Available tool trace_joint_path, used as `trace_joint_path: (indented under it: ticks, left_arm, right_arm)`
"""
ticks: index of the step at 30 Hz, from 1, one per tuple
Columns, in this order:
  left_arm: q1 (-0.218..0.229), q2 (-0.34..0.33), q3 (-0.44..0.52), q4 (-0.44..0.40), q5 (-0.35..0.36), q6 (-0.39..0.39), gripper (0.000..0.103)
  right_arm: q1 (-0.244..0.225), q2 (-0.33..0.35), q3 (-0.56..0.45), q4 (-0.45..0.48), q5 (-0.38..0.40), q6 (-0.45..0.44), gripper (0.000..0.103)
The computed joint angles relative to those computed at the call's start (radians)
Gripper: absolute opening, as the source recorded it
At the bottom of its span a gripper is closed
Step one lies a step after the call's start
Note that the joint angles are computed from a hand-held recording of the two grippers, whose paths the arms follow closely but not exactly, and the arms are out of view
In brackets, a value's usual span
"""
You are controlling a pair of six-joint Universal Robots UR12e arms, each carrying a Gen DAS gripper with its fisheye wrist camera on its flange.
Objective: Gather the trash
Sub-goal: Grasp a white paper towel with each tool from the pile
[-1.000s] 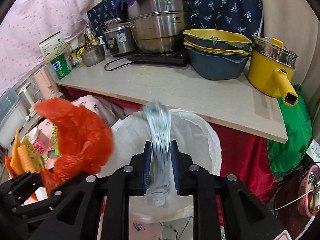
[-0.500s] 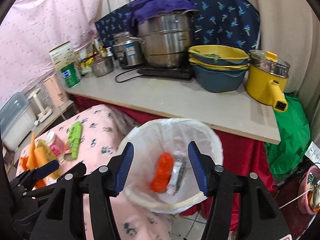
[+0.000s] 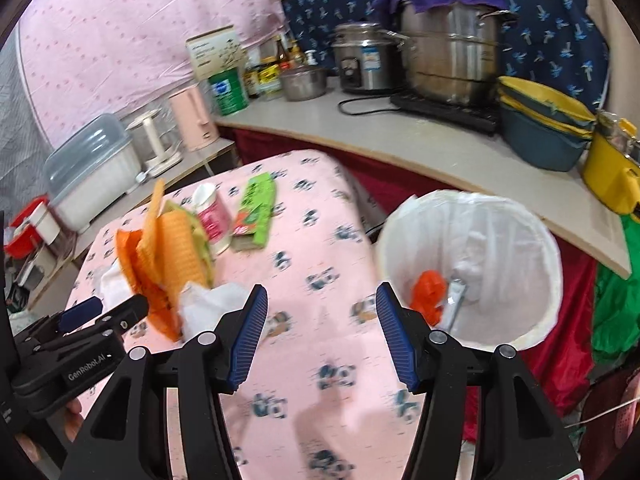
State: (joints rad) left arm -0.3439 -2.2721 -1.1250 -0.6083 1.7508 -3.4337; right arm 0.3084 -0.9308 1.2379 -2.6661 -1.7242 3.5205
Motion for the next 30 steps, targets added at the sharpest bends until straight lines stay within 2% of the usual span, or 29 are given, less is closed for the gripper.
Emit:
trace_joint_path:
  ticks: [10,16,24,25,30]
  left_arm:
    - [0.055,0.055,-0.121,0.01,0.051,-0.079,0.075]
    - [0.081,0.054,-0.138,0.012,0.035,-0.092,0.075]
    - [0.12,0.033,-0.127,0.018,-0.007,-0.084,0.075]
    - [0.124,0.029,-0.122,0.017,-0.013,-0.082,0.075]
    - [0.138,-0.004,-0.086,0.014,-0.034,-0.08,0.074]
  right_arm:
    - [0.033,0.075,-0.09,0.107,0.08,-0.019,0.055]
    - [0.039,0.123,-0.155,0.175,0.12,-0.006,0.055]
    - [0.049,0.19,-0.251,0.253,0.113,-0.012,0.055]
    - [0.05,0.196,-0.261,0.262,0.114,-0.014,0.053]
    - [0.054,0.22,-0.301,0.301,0.113,-0.033,0.028]
